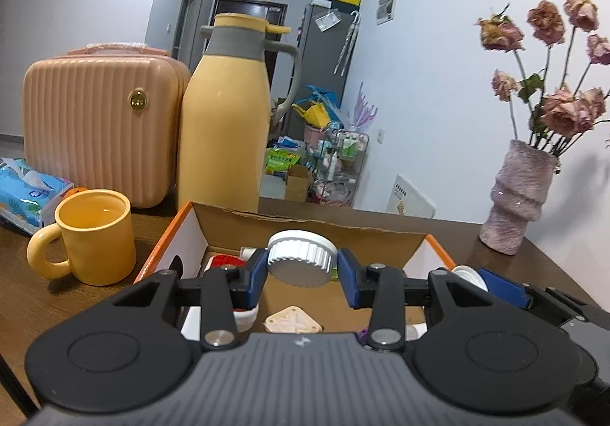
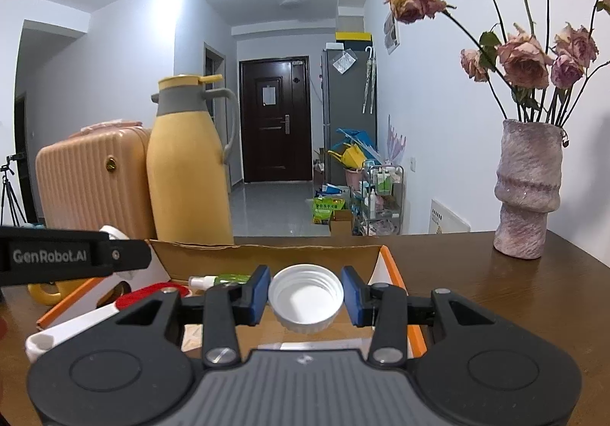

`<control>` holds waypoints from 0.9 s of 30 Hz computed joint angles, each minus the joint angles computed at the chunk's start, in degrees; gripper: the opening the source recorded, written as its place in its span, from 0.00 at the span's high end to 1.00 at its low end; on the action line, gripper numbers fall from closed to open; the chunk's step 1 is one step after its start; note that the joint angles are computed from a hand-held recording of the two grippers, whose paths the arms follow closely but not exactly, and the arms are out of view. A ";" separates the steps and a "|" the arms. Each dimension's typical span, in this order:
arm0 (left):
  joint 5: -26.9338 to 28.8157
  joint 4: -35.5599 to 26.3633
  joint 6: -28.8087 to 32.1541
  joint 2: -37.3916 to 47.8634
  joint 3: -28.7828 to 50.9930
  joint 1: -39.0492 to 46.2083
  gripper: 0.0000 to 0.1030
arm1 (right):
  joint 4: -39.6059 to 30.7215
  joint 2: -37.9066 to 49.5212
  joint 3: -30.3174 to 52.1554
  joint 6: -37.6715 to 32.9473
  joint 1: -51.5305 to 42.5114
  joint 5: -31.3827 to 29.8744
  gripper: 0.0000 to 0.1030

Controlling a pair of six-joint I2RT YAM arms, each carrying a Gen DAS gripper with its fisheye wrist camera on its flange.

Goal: Organize rigid objects
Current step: 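Carry the held white caps over the cardboard box with both tools, then open the right tool to drop its cap while the left tool releases its cap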

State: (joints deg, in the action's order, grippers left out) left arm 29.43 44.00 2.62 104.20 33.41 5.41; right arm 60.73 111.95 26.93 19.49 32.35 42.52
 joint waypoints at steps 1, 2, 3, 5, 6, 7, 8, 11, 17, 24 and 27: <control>-0.44 -0.44 -0.06 0.65 0.79 -0.21 0.61 | -1.01 0.17 0.80 0.15 -0.72 -0.68 0.61; -0.92 -0.72 -0.18 1.30 1.48 -0.47 0.61 | -1.65 0.42 1.42 0.27 -1.31 -1.16 0.61; -1.54 -1.10 -0.26 1.93 2.22 -0.79 0.61 | -2.24 0.72 2.10 0.34 -1.94 -1.63 0.61; -2.11 -1.50 -0.66 3.09 3.50 -1.22 0.61 | -3.28 1.21 3.27 0.45 -2.96 -2.62 0.61; -2.28 -1.64 -0.76 3.52 3.95 -1.39 0.61 | -3.77 1.54 3.87 0.48 -3.32 -3.05 0.61; -2.78 -1.77 -0.74 3.96 4.43 -1.70 0.61 | -4.26 1.88 4.52 0.43 -3.79 -3.57 0.61; -3.33 -1.88 -0.67 4.40 4.90 -2.04 0.61 | -4.73 2.18 5.10 0.36 -4.18 -3.99 0.61; -4.38 -2.32 -0.40 5.46 6.13 -2.97 0.61 | -6.23 2.82 6.62 0.22 -4.98 -4.96 0.61; -6.09 -3.06 0.05 7.42 8.51 -4.39 0.61 | -10.81 3.98 10.22 -0.42 -6.44 -6.70 0.61; -6.92 -5.82 0.93 9.53 11.74 -4.51 0.61 | -14.79 4.52 12.62 -0.52 -7.78 -8.55 0.61; -5.90 -6.49 1.54 10.33 12.51 -4.05 0.61 | -15.60 4.75 12.83 -0.35 -8.17 -9.83 0.61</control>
